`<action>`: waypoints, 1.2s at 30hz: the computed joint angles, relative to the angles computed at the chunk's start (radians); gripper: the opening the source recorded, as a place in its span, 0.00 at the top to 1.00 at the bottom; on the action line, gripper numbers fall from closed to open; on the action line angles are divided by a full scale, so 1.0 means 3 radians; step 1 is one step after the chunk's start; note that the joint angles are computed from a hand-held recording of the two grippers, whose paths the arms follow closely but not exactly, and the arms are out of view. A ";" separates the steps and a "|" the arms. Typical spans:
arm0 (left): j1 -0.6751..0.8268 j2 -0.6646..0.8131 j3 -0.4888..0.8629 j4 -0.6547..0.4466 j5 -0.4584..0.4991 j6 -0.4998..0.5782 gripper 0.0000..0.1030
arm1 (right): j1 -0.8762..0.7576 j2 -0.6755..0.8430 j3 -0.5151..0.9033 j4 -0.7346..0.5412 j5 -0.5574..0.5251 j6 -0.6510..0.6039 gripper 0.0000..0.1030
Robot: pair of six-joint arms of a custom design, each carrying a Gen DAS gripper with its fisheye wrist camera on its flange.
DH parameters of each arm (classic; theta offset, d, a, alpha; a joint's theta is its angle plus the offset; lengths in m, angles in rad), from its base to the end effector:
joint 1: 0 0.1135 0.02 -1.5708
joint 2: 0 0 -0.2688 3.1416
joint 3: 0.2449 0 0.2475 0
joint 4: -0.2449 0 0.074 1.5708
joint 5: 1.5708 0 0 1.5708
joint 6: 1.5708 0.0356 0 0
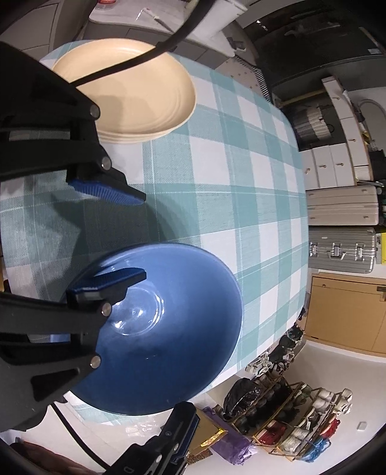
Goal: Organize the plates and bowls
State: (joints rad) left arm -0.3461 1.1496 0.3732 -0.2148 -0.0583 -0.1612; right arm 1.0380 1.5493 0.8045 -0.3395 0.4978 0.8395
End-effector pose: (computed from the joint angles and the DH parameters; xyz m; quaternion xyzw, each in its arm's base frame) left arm 0.1733 -0.0603 0.1417 0.0801 0.9546 -0.0446 0.2835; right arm 0.1572 0.2331 0.1705 -0.0342 0.9419 0.0471 0.3308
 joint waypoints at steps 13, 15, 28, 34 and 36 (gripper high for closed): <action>-0.0084 -0.0691 -0.0140 -0.0148 -0.0181 0.0096 0.44 | 0.0423 -0.0120 -0.0290 0.0636 0.0432 0.0102 0.50; -0.0044 -0.0794 -0.0172 -0.0162 -0.0159 0.0085 0.29 | 0.0482 -0.0084 -0.0308 0.0690 0.0493 0.0115 0.42; -0.0114 -0.1549 -0.0388 -0.0275 -0.0362 0.0143 0.10 | 0.0842 -0.0049 -0.0560 0.1169 0.0949 0.0214 0.16; -0.0111 -0.1992 -0.0463 -0.0426 -0.0411 0.0220 0.07 | 0.1093 -0.0003 -0.0537 0.1232 0.1300 0.0164 0.08; -0.0091 -0.2108 -0.0490 -0.0464 -0.0423 0.0259 0.05 | 0.1163 0.0029 -0.0532 0.1272 0.1422 0.0151 0.03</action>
State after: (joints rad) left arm -0.3733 0.5173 0.2264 -0.3541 -0.1852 -0.0834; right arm 1.3870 1.5579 0.6449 0.0422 0.9243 0.8848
